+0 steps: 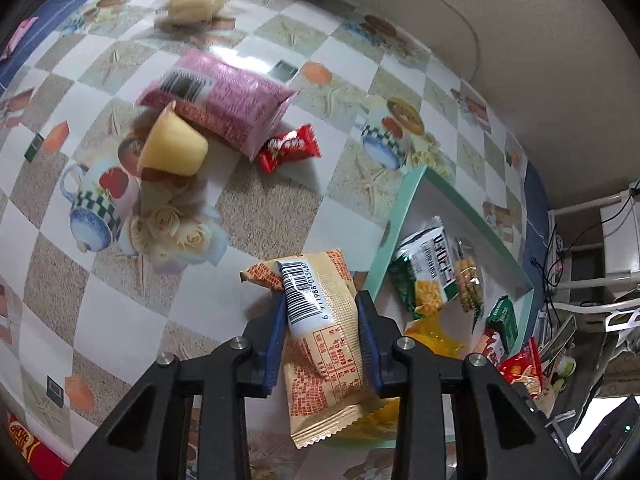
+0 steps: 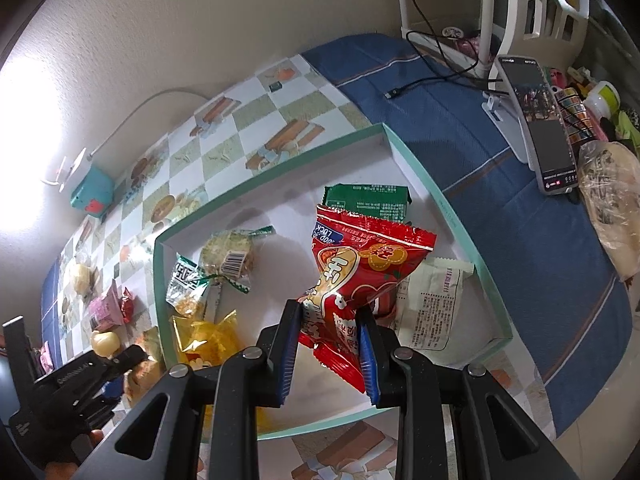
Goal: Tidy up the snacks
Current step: 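Carry both packs over the tray and open both grippers to release them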
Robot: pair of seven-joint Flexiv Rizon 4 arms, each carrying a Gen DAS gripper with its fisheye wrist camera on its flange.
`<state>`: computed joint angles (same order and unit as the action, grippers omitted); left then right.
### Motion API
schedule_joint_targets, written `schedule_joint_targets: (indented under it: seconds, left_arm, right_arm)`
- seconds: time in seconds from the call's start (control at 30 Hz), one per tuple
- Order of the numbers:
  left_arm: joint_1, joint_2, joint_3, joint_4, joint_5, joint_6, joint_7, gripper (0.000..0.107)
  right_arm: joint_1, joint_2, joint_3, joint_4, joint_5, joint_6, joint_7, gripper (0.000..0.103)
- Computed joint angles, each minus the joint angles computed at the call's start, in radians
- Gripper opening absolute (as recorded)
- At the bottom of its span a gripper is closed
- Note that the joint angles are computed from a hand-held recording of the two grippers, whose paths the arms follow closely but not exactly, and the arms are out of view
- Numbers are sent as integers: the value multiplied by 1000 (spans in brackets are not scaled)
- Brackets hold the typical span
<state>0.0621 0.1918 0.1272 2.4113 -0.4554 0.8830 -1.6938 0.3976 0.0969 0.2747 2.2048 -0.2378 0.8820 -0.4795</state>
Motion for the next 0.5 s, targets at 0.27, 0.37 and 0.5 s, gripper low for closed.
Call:
schedule_joint_targets:
  seconds: [0.27,0.37,0.5]
  left_arm:
    - [-66,24,-30,-27,-26,75,115,35]
    - [-107,0,-59,-51,-23,89,174,36]
    - [-147,-33,-83,-72,-18,88,217,36]
  right_arm:
    - [4,-15,-4,-3,34,-13,-27,29]
    - [2,-13,-5,0,39,-15,-25,30]
    - [-3,-9,-7,3,41,-20,-20,31]
